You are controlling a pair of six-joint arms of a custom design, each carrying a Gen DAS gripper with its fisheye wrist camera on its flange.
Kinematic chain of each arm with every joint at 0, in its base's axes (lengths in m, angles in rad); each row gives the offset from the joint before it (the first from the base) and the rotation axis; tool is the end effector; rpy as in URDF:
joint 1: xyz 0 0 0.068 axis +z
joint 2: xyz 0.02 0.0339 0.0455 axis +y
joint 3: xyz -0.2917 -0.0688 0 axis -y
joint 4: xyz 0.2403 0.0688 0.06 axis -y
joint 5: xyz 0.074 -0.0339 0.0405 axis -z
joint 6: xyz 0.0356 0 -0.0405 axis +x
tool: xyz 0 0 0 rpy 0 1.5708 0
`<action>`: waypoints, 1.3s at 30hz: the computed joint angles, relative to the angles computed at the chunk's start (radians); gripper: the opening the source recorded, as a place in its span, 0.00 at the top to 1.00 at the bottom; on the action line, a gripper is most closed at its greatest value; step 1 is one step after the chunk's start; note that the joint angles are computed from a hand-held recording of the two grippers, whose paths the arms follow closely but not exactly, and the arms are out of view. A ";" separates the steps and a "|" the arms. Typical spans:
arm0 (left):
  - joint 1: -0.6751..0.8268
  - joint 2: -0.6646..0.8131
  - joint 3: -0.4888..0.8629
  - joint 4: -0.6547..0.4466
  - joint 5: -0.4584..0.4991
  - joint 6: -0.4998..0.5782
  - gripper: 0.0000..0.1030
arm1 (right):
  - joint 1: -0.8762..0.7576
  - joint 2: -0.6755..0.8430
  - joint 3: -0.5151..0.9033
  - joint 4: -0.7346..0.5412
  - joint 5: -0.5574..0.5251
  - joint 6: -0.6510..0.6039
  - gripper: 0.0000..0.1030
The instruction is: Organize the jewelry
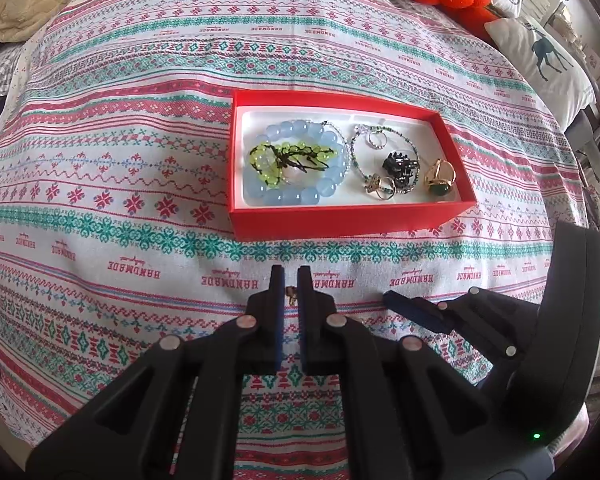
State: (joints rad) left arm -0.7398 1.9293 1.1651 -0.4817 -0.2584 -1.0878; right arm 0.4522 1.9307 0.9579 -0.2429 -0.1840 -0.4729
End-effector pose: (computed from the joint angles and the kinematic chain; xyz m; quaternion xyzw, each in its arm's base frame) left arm 0.2809 -0.2440 0.1609 -0.1899 0.9602 -0.0493 0.1986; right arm 0.3079 0.1568 0.1195 -0.4519 0.8699 0.0886 0.1768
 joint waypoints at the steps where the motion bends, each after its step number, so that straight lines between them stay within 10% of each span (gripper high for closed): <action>1: 0.000 -0.003 -0.002 0.002 -0.001 0.001 0.93 | 0.005 -0.002 -0.007 0.015 0.012 -0.001 0.79; 25: 0.011 -0.053 -0.030 0.011 -0.023 -0.010 0.93 | -0.153 -0.048 0.092 -0.163 -0.219 -0.010 0.93; 39: 0.017 -0.055 -0.041 0.012 -0.020 -0.009 0.93 | -0.033 -0.017 0.019 -0.065 -0.032 -0.153 0.84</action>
State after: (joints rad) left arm -0.7228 1.8743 1.1244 -0.4696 -0.2787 -1.0970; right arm 0.4188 1.9141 0.9769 -0.3077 -0.2157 -0.6254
